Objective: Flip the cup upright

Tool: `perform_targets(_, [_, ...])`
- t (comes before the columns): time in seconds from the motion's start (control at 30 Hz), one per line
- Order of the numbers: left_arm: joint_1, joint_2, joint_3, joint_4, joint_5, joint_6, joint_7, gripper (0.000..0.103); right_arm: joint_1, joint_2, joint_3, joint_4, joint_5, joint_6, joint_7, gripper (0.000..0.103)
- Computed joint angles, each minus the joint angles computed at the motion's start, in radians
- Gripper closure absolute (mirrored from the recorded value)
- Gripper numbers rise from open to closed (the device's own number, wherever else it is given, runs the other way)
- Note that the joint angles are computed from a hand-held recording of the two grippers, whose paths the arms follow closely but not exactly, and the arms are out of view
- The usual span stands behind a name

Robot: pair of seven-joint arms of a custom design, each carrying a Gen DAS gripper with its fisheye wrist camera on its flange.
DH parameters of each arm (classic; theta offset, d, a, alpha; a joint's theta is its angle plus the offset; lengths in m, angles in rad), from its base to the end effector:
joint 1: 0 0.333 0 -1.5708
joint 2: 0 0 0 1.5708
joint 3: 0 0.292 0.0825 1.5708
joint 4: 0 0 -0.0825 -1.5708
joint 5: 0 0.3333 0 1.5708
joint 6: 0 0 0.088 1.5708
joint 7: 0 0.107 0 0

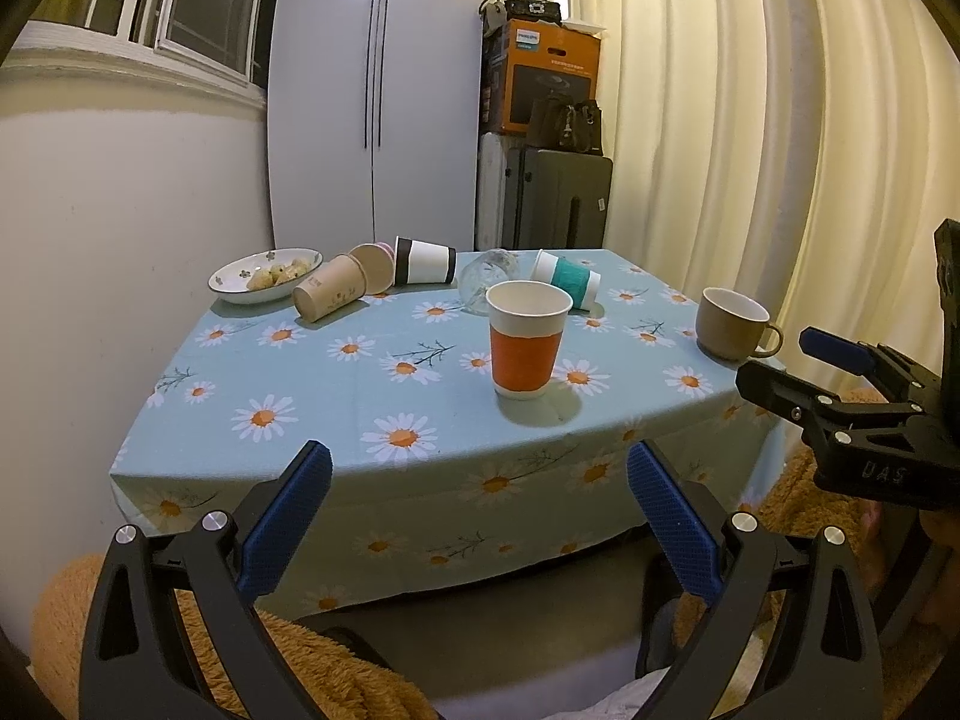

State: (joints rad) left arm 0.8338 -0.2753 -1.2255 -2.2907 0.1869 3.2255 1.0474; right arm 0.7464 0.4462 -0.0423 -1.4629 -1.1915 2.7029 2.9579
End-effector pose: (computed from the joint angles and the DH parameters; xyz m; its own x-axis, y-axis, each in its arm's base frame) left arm 0.4484 -0.2496 0.5117 -0.2185 -0.9750 0.0399 -0.4985 0.0764 -0.8635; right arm 0.4886 0.4642 0.4950 0.2424 -0.9702 0.0039 -0.4273 -0.1104 -0.8974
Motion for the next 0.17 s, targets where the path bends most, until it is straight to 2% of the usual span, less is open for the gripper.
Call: perform_targets(0.17, [-0.009, 0.004, 0.009, 0.001, 0.006, -0.007, -0.003, 0.007, -0.001, -0.001, 0.003, 0.001, 0.006, -0.004, -0.010, 0.005])
